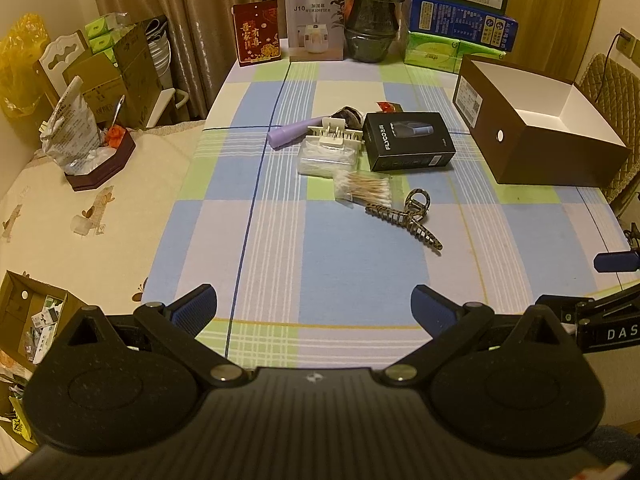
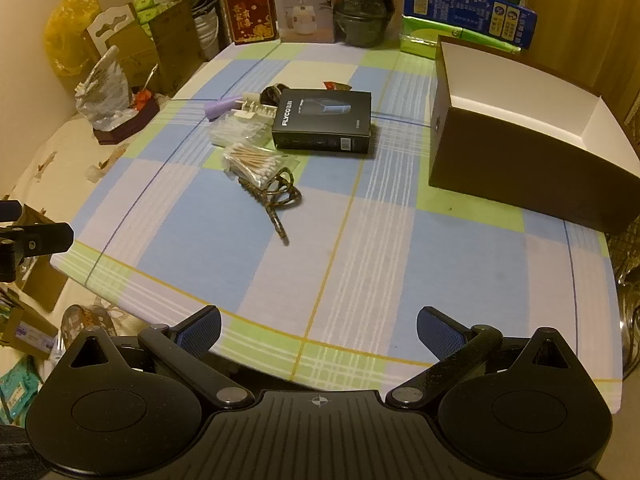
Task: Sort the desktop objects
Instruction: 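Move the right tool toward the leopard-print strap keychain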
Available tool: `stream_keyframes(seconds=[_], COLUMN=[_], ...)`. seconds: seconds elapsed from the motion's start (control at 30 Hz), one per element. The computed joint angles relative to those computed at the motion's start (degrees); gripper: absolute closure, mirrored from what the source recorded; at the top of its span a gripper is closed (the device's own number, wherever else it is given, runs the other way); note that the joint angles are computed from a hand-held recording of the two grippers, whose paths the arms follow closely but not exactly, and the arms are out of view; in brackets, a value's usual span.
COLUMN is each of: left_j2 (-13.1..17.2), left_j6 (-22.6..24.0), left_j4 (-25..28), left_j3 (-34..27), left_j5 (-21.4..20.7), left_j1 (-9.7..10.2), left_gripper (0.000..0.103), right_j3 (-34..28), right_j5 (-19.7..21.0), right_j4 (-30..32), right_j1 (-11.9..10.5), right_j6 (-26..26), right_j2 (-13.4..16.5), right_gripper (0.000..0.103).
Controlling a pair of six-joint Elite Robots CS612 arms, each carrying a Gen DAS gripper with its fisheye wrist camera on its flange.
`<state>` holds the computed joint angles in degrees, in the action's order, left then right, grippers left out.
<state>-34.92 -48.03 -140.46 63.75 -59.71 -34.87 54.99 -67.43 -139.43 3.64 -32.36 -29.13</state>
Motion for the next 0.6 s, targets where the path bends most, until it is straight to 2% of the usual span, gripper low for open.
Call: stream_keyframes(seconds=[0.6], left_j2=[0.8], left_j6=[0.8], left_j4=[-0.2], left_j3=[-1.1], left_j5=[0.9], left_j1=[0.17], left_gripper=[0.001], right_j3=[-1.5], right_j5=[2.4], right_j4=[-1.8], right_j1=[0.2], right_j6=[-1.1], right_j2=[1.1], right_gripper=[0.002])
